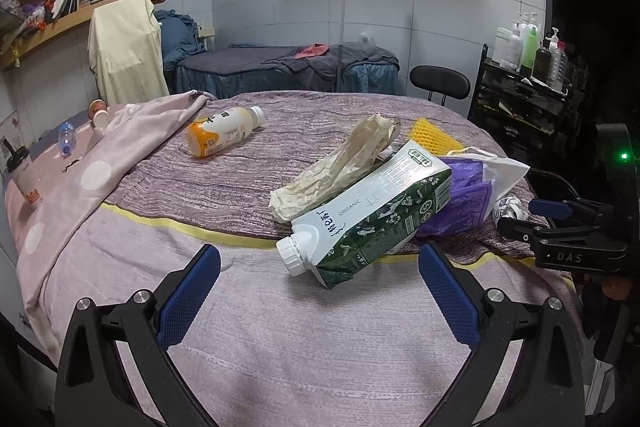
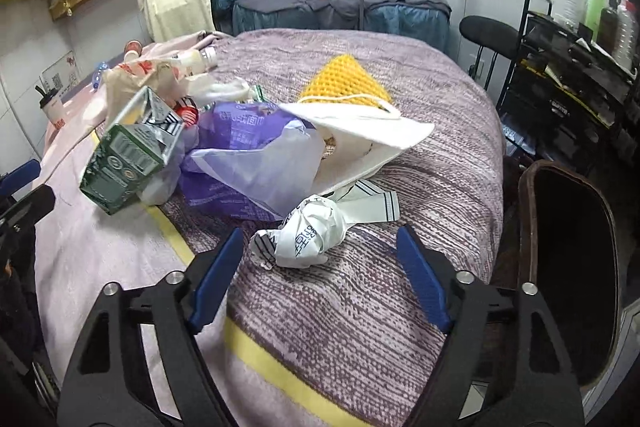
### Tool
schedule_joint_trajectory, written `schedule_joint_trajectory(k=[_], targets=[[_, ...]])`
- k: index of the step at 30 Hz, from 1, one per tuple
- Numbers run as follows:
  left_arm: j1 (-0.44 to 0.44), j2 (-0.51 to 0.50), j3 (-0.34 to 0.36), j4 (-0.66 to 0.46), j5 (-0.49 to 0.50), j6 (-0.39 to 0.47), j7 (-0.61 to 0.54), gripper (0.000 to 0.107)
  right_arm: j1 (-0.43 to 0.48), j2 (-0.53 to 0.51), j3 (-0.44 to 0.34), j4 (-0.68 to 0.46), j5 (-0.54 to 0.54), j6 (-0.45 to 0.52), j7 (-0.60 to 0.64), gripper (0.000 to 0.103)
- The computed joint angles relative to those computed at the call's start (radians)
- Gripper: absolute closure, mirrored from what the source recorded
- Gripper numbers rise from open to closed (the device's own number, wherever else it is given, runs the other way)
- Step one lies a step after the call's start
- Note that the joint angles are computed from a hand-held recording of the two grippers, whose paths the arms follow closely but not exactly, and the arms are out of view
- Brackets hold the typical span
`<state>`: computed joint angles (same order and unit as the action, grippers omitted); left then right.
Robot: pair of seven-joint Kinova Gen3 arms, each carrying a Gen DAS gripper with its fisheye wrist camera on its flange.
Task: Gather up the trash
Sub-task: 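Grasp the white crumpled tissue with the right gripper while the left grasps the milk carton, then lift the tissue and carton and carry both over the brown bin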
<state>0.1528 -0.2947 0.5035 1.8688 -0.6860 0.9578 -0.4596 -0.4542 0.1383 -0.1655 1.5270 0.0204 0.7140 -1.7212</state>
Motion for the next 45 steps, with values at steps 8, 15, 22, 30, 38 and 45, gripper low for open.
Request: schedule_joint_trajectory(k=[8, 15, 22, 30, 38, 45], targets=[[0.014, 0.014, -0.033, 0.005, 0.005, -0.029, -0.049, 0.010, 0.033, 0.019, -0.005, -0.009, -0.092, 0.008, 0.071, 0.066], [0.040, 0.057, -0.045, -0.010, -0.031, -0.072, -0.181, 0.010, 0.039, -0.015, -0.004, 0.030, -0.119, -0.019, 0.066, 0.067], [0.101, 0.157, -0.103, -0.062, -0.053, -0.078, -0.367, 0.012, 0.059, -0.034, -0.001, 0.050, -0.155, -0.029, 0.066, 0.067], [0.191, 0.237, -0.211, -0.124, -0.012, -0.055, -0.515, 0.035, 0.070, -0.058, 0.000, 0.084, -0.177, -0.047, 0.060, 0.067], [0.208, 0.184, -0.194, -0.088, -0.041, -0.058, -0.402, 0.040, 0.093, -0.088, 0.004, 0.134, -0.241, -0.088, 0.092, 0.067], [0.178, 0.130, -0.148, -0.068, -0.016, -0.053, -0.329, 0.040, 0.107, -0.106, 0.008, 0.167, -0.293, -0.108, 0.131, 0.067]])
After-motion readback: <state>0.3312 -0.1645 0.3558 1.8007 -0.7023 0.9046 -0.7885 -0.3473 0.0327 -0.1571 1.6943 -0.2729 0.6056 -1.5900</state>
